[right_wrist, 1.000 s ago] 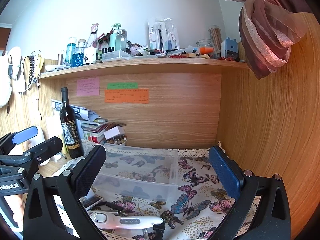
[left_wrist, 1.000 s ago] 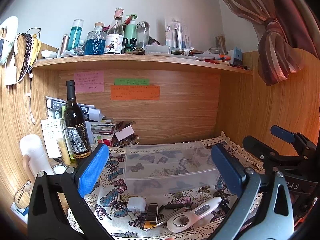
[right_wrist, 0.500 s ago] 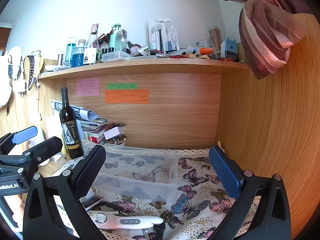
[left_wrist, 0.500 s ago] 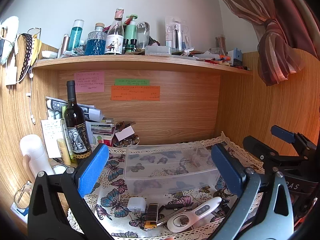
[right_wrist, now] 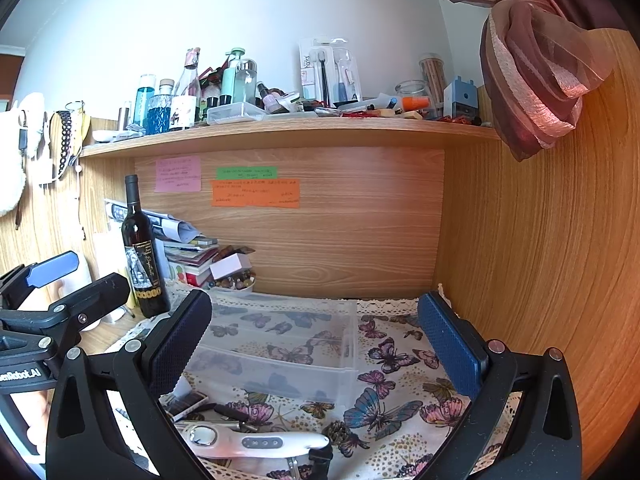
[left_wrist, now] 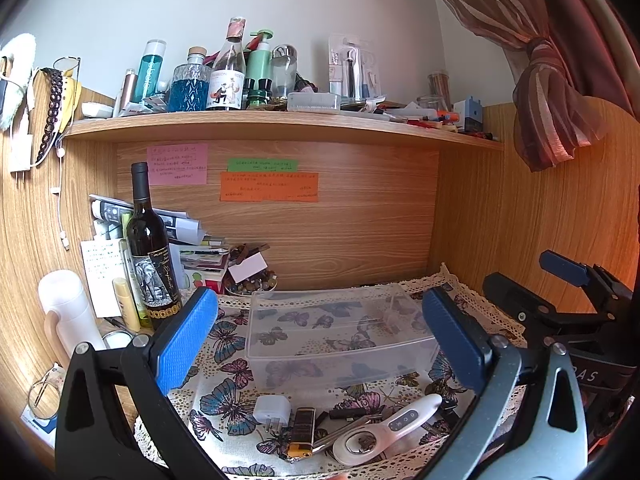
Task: Organize rigid objects
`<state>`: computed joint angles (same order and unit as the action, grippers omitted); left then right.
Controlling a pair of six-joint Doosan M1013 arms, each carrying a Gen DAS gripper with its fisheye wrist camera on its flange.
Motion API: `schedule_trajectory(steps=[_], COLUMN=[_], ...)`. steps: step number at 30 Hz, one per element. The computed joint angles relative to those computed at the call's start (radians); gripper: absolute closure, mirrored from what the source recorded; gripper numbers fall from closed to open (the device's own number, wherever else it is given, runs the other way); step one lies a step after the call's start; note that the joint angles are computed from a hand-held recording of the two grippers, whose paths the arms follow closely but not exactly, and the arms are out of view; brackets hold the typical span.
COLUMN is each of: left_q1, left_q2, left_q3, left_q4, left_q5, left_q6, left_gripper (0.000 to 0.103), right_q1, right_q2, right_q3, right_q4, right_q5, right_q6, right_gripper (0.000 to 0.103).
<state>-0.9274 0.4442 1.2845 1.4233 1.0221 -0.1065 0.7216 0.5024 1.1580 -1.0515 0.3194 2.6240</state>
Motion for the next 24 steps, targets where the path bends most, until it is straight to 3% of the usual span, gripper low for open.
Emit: schedule_trajectory(steps=[7, 12, 14, 15, 18, 24], left_q1=[0.002, 0.012, 0.019, 0.021, 0.035, 0.052], left_q2=[0.001, -0.003, -0.005, -0.005, -0.003, -0.003], left_q3=[-0.003, 0.007, 0.010, 0.010, 0.008, 0.018], left_q4=[-0.009, -0.027, -0.049, -0.059, -0.117, -0.182], left_q5=[-0.013, -0.050, -0.068, -0.071, -0.091, -0.087], left_q6=[0.011, 0.006, 0.002, 0.004, 0.023, 0.034], left_gripper=[0.000, 0.000, 0.005, 0.015, 0.019, 0.024], right_q1=[-0.001, -0.014, -0.021, -0.023, -0.028, -0.030], right_q2=[0.001, 0.012, 0.016, 0.018, 0.028, 0.039], right_q3=[0.000, -0.025, -0.031, -0.034, -0.050, -0.060], right_q4=[0.031, 0.308, 0.441, 0.478, 0.590, 0.580], right_q5=[-0.009, -0.012, -0.014, -0.010, 0.025, 0.096], right_q6=[-0.032, -0.284, -0.399, -0.430, -0.535, -0.541], right_gripper=[0.000, 0.000, 0.007, 0.010, 0.018, 0.028])
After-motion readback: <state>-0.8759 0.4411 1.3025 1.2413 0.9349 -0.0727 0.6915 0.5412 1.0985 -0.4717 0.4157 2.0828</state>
